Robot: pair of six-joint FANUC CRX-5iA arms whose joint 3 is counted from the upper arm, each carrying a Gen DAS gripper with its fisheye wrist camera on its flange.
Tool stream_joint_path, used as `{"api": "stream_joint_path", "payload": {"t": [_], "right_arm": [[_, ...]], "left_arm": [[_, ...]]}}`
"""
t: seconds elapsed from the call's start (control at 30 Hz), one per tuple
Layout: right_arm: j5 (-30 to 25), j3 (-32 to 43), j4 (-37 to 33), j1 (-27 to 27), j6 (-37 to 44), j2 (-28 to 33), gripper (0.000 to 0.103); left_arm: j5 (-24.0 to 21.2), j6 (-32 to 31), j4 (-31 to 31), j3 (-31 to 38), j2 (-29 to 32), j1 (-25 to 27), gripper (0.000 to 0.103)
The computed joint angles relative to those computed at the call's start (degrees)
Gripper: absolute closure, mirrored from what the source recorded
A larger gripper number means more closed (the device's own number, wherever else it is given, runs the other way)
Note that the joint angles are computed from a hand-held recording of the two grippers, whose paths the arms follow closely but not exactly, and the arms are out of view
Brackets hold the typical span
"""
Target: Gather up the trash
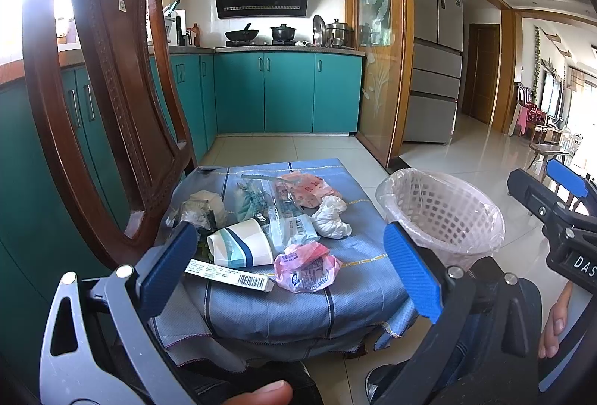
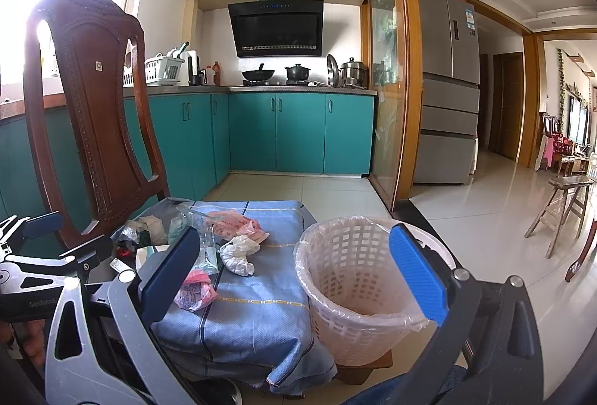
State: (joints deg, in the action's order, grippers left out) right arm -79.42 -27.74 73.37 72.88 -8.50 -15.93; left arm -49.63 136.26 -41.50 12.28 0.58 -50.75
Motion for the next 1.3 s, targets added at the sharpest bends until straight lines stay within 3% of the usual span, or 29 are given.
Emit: {"api": "stream_joint_path", "payload": {"t": [0.77, 1.03, 1.3], "right_arm": [[-0.67, -0.36, 0.01, 0.40, -0.03, -0.39, 0.003], [-2.57, -0.18, 0.07, 0.70, -0.47, -0.15, 0.003], [-2.47, 0.13, -0.03, 0.41, -0.17, 0.16, 0.003]], "left_arm": [[-3.12, 0.70, -1.81, 1.31, 0.40, -1.20, 0.003], [-7.18, 2.17, -5.59, 3.19, 1.47, -2.94, 0.003], [-8.51, 2.11, -5.90, 3.82, 1.95, -3.06, 0.003]]}}
